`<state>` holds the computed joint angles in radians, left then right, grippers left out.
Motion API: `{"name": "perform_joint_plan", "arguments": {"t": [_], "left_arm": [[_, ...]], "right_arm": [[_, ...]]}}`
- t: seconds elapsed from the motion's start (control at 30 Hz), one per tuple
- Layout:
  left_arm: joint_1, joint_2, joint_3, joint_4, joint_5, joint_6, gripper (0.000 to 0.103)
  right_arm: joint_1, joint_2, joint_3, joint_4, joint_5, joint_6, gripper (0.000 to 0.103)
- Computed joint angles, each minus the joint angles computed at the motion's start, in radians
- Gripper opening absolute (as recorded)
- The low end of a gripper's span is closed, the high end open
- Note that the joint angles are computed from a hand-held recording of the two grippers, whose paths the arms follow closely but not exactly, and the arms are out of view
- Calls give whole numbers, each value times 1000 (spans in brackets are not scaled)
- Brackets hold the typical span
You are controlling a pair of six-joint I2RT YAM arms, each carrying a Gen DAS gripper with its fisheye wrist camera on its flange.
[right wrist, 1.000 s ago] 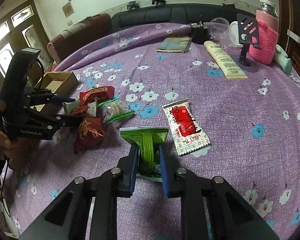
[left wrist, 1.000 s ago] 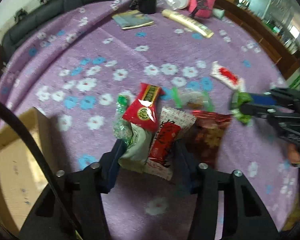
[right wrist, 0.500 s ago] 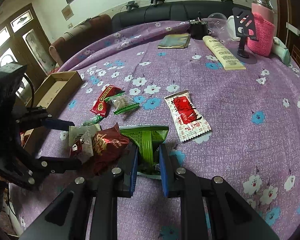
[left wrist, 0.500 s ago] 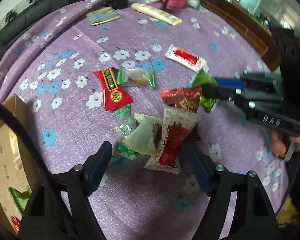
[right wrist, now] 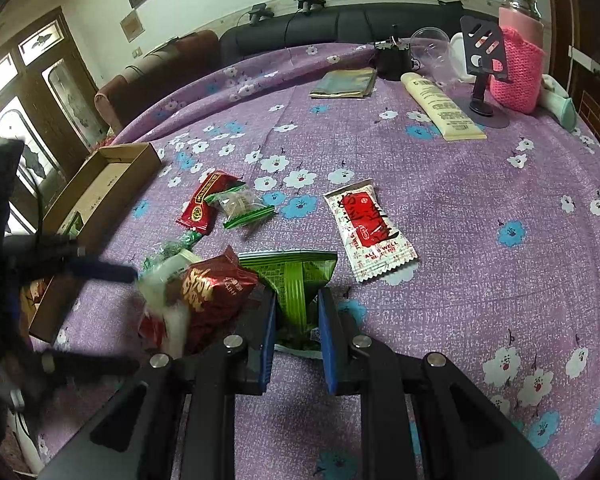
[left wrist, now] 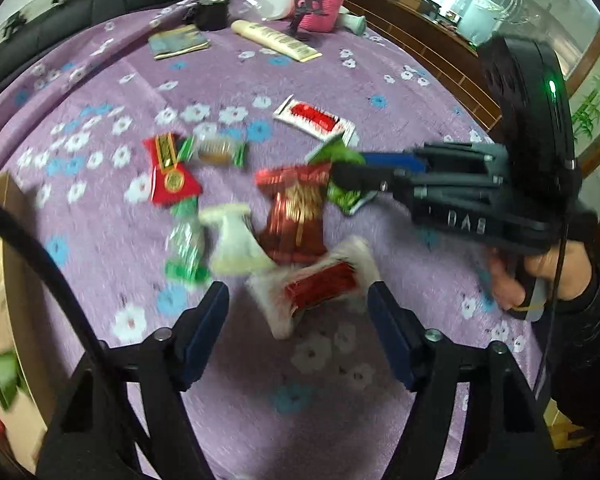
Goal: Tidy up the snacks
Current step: 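Grasp the white packet with red print with the left tool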
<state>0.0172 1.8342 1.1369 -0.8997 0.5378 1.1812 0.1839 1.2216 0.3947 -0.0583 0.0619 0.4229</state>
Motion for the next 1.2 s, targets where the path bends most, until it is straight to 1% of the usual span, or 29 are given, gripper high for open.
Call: {"name": "perform_joint_plan", "arguments": {"t": [0.1,0.13,0.2,0.27,0.3,0.33,0.4,0.43,0.47,0.5,0.53,0.57,0.6,0.63,0.67,0.7,0.77,0.93,1.1,1.2], "left_arm": [[51,-14,-12,-27,35,25,71],[52,-23,-15,-39,49,47,71],[23,-24,-16,-46,37,61,71],[-38,-6,-20,-33,-15,37,71],[-66,1,-34,-8,-38,4,71],[-80,-11,-59,29,-33,-25,72],[-94,-13,-65,33,-18,-53,72],[-96,-13,-67,45,-5,-89,71],[-94,-11,-68,52,2,-99,67],[-90,-14,-73,70,6,-114,56],[-82,-14,-74,82,5,-122,50],[-70,-2,-61,63,11,-114,49],[-54,23,-31,25,23,-107,44],[-40,29,-23,9,25,-98,36],[-28,36,-16,-9,33,-87,35],[-17,35,-14,-30,47,-70,28],[3,11,-30,-58,55,-28,26],[44,-71,-102,-79,53,49,21],[107,-114,-117,-135,69,113,17],[144,-131,-107,-158,84,116,16]], "right_arm": [[4,-6,-3,-5,0,0,18],[5,-9,-5,-5,-1,0,18],[4,-11,-7,-3,-4,0,18],[3,-8,-4,-5,-5,0,18],[3,-7,-3,-5,-5,1,18],[3,-5,-4,-1,-6,3,18],[7,-2,-3,0,-2,1,18],[9,-2,-3,-1,2,-1,18],[11,-5,-4,-2,6,0,17],[16,-13,-6,-7,13,2,15],[20,-26,-9,-16,21,5,14],[21,-39,-13,-25,25,9,14],[18,-62,-22,-36,20,13,13],[15,-82,-32,-43,14,18,13],[12,-107,-46,-51,9,25,13],[8,-127,-55,-59,4,31,13],[10,-179,-76,-80,1,48,13],[54,-286,-107,-138,18,100,13],[122,-430,-139,-228,69,187,13],[186,-515,-143,-300,123,251,13]]}}
